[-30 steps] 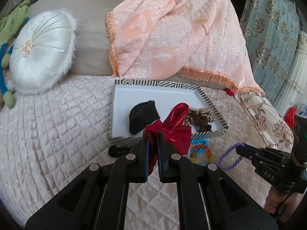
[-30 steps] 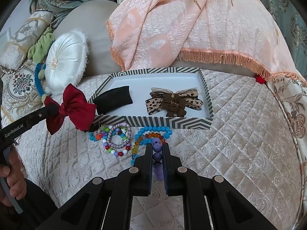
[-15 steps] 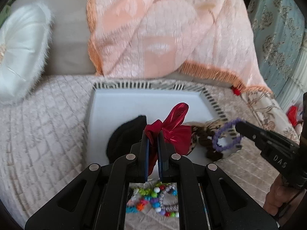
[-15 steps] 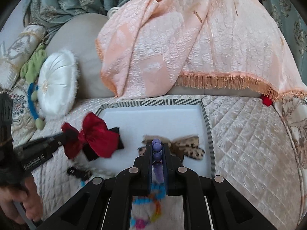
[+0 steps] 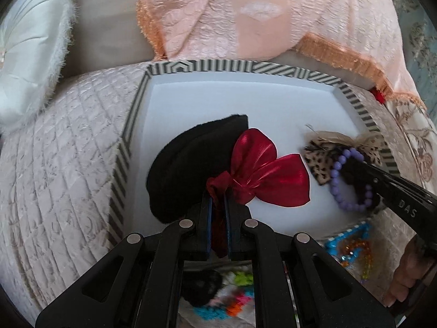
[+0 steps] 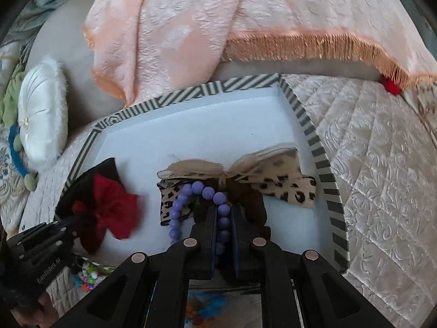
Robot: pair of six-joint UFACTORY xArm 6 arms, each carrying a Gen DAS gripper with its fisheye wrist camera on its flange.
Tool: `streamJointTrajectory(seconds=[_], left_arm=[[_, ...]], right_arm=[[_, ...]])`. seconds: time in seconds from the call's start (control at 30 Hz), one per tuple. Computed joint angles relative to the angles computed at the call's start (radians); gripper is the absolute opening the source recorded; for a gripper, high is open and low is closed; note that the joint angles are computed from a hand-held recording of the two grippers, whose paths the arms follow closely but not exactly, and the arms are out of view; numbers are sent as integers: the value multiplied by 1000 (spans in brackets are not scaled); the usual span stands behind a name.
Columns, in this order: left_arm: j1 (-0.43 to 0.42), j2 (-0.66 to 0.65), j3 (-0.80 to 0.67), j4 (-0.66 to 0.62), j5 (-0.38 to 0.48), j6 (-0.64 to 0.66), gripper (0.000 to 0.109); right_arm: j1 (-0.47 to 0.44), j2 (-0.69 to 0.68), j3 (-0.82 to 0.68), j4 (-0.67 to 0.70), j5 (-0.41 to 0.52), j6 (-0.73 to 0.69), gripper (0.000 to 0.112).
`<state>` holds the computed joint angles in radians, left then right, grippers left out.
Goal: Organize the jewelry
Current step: 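Lower the red bow into the tray with the left tool while the right drops the bracelet onto the scrunchie, then move both tools back toward the jewelry lying beside the tray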
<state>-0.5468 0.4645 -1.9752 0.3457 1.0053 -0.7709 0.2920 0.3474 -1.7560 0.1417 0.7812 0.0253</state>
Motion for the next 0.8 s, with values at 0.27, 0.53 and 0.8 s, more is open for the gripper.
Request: streamJointTrajectory(seconds=[0.27, 0.53, 0.8], left_arm=[[14, -27, 39, -6, -44, -34, 24], [18, -97, 117, -9, -112, -55, 42], [27, -279, 334, 11, -218, -96, 42]], right_arm=[[-16, 14, -12, 93, 3, -72, 10], [0, -74, 78, 57, -87, -102, 42], [1, -218, 234, 2, -156, -92, 42]])
